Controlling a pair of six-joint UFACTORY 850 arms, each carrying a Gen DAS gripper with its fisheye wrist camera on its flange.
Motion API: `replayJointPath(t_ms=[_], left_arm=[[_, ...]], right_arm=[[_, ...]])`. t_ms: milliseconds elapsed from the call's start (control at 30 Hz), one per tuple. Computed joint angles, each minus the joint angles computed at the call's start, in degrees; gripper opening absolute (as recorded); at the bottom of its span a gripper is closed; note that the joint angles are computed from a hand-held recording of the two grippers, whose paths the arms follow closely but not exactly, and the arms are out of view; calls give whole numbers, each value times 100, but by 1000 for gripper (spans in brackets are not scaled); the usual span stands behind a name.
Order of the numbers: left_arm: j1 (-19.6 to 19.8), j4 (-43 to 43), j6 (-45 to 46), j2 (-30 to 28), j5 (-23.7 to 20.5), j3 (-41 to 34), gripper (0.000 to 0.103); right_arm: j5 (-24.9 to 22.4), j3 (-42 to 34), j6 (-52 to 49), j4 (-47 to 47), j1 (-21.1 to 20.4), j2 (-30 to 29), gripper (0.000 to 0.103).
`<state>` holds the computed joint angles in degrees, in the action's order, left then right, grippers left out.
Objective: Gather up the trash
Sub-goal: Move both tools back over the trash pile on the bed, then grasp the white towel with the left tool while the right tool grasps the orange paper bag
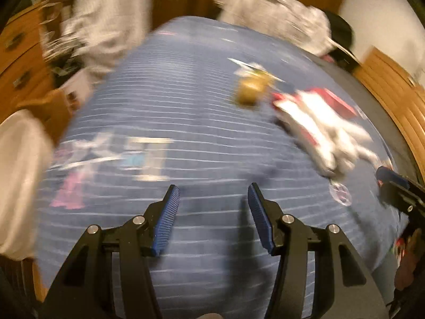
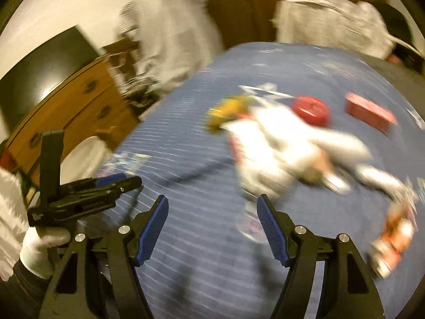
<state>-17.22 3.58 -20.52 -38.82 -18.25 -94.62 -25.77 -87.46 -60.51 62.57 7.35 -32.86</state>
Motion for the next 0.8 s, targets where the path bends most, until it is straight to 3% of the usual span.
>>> replayJointPath(t_ms=[200,400,467,567,667,800], left_arm=[[-394,-427,677,-612,-311,-793,52],[-655,-5,619,-818,-95,-1174,52],[-719,19,757,-911,24,-1393,64],[-836,-71,1218,-1159,-3,-1876,73],[-960,181,1369,-1610,-393,-2635,74],[-1066,898,947,-2087,-859,-3354,73]], right_arm=[[28,1070,-1214,982,-649,426,67],[143,1589,-2045,1860,-1056,802,67],[220,1684,-2056,2032,-1211,869,67],[500,1562,-1485,1867,-1181,832,70],[809,1314,-572,1283,-1153,641,74],[720,831,729,481,-1191,234,74]])
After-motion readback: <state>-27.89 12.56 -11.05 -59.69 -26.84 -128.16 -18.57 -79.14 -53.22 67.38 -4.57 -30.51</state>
